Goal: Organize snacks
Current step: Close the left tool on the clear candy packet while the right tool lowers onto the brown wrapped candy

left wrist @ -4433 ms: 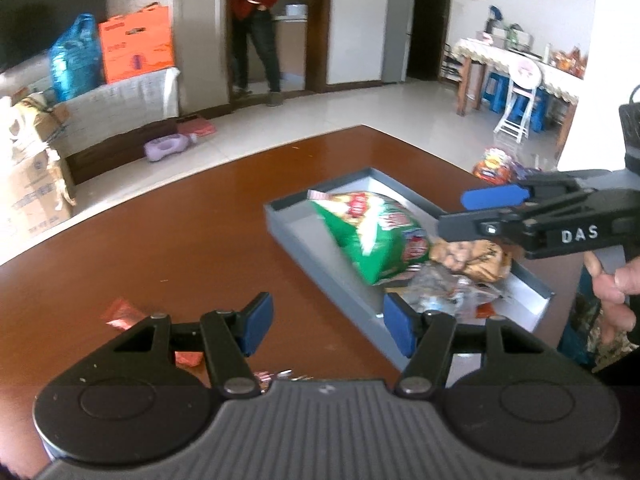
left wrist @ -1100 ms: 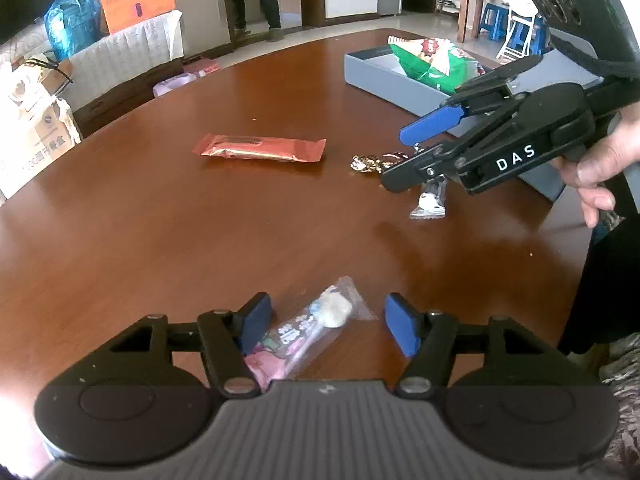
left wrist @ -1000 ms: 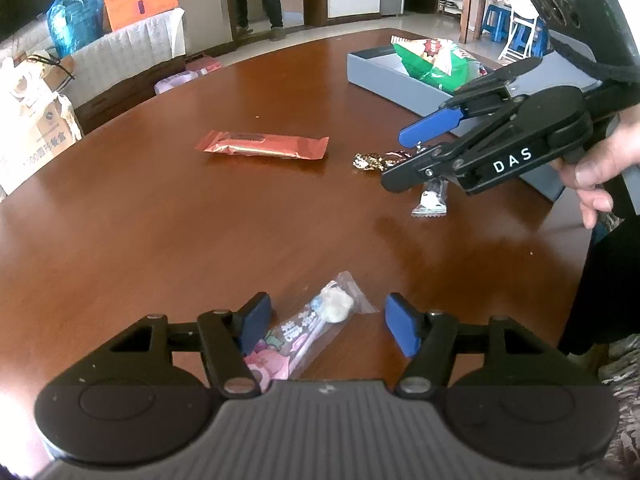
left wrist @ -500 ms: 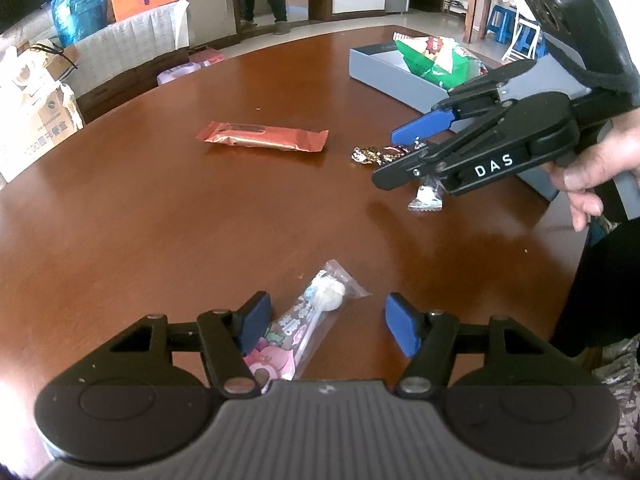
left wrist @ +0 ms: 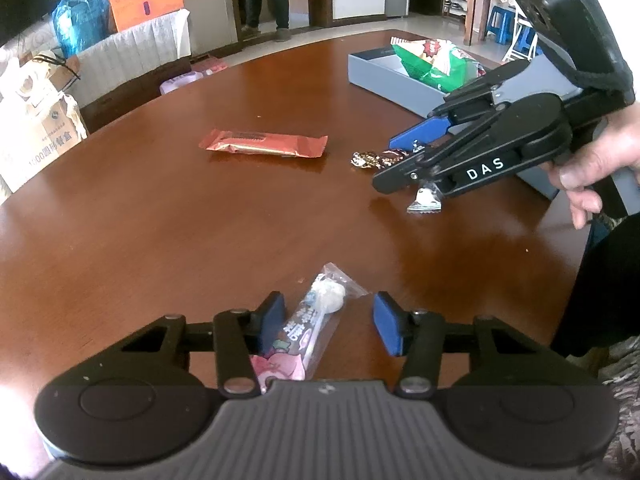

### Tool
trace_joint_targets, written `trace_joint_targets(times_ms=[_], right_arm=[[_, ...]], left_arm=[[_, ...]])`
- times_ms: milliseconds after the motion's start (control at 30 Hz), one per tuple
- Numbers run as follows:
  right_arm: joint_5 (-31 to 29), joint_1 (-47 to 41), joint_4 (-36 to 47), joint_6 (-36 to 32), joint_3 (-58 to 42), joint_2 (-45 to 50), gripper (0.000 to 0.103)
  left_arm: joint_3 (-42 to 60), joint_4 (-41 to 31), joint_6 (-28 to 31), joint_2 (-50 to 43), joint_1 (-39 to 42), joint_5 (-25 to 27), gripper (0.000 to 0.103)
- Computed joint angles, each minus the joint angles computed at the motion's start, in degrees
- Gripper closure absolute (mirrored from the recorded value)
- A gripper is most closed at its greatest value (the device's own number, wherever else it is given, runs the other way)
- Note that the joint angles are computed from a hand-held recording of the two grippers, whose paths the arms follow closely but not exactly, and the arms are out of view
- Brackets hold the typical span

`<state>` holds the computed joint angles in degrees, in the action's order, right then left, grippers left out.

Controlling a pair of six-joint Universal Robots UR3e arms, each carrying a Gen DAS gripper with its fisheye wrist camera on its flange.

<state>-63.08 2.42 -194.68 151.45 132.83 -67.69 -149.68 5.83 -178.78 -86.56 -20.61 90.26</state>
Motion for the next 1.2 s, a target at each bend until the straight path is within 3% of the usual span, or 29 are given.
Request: trace_joint_targets(times_ms=[167,267,400,1200], right_arm=[[-0.2,0.3,0.1,0.0,-0.3,0.3,0.057],[-0.6,0.5,0.0,0.0,-0.5,0.7,0.059],[-0.4,0.3,-0.4,0.0,-0.5,1.0,0.061],[-0.5,0.2,-0.8,-0.3,-0.1,0.9,0.061]], left_arm=[[-0.3,1.1,-0.4,-0.4,-0.6,0.7,0.054],[-2.3,0.7,0.0,1.8,2.0,-2.8,0.064],[-2.3,1.0,-1.1,1.9,2.2,-2.9,0.076],[-1.7,5.1,-3.5,-1.8,1.3,-1.7,0.078]])
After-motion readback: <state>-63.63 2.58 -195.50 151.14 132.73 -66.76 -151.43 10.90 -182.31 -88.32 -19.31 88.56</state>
